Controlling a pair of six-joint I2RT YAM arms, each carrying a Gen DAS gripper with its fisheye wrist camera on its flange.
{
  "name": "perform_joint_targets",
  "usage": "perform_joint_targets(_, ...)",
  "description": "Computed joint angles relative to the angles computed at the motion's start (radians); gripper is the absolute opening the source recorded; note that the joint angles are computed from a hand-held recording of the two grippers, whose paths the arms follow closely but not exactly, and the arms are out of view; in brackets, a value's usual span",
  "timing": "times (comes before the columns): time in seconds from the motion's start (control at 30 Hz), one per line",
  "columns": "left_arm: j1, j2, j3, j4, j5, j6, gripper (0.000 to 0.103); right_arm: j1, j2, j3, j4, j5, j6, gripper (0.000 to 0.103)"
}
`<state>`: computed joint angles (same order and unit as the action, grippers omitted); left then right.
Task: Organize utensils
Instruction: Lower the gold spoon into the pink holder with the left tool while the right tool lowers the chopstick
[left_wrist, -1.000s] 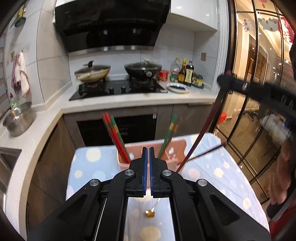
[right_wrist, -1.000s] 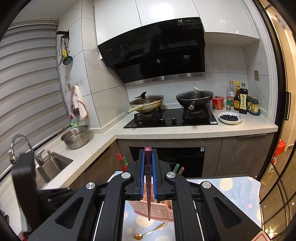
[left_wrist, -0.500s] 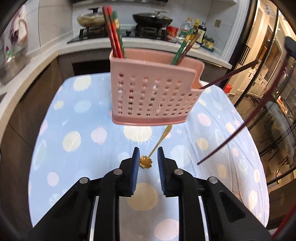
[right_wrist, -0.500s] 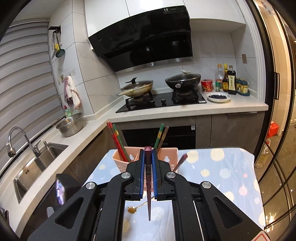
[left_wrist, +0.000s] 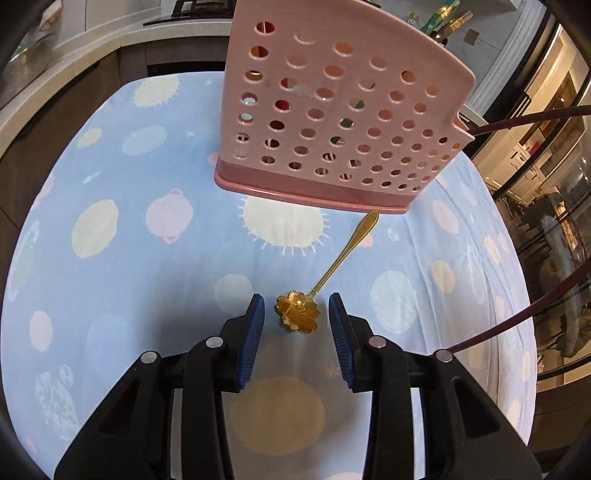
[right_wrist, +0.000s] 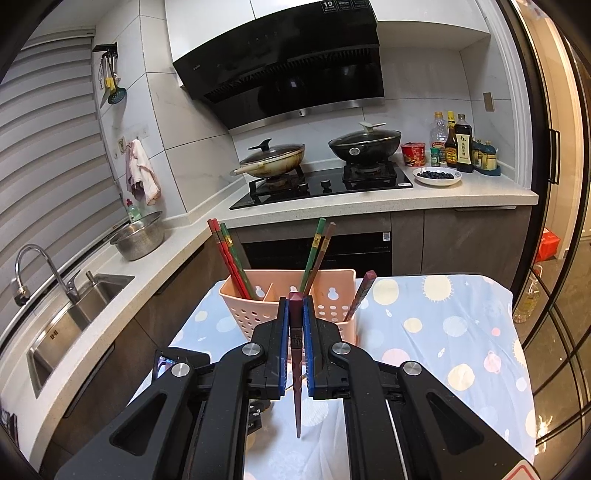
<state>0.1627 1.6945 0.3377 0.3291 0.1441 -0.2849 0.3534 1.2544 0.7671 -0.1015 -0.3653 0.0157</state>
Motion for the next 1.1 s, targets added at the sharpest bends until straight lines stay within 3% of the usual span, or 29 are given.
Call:
perform_joint_targets(0.07, -0.002, 0.017, -0.003, 0.021, -0.003, -0.003, 0.030, -0.004, 0.004, -0.003, 0.002, -0.003, 0.000, 0.007)
perform_joint_targets(0.23, 0.010, 0.039, 0.006, 0.032, 0.012, 0.004, 0.008, -0.012, 0.011, -0.001, -0.005, -0.008, -0.005, 0.007)
perform_joint_targets(0.47, -0.005, -0.078, -0.031, -0.021, 0.013, 0.017, 0.001, -0.010, 0.006, -0.003, -0.009, -0.001, -0.003, 0.007)
perform_joint_targets(0.63, -0.026, -0.310, -0.076, -0.153, -0.030, 0.035, 0.001, -0.017, -0.005, -0.007, -0.009, -0.002, -0.001, 0.007)
perform_joint_targets(0.93, -0.048, -0.774, -0.050, -0.526, -0.103, 0.073, 0.001, -0.018, -0.032, -0.011, -0.014, -0.009, -0.002, 0.007)
perform_joint_targets(1.1, -0.074, -0.855, 0.072, -0.673, -0.149, 0.123, 0.001, 0.003, -0.042, 0.068, -0.026, 0.015, -0.010, 0.007)
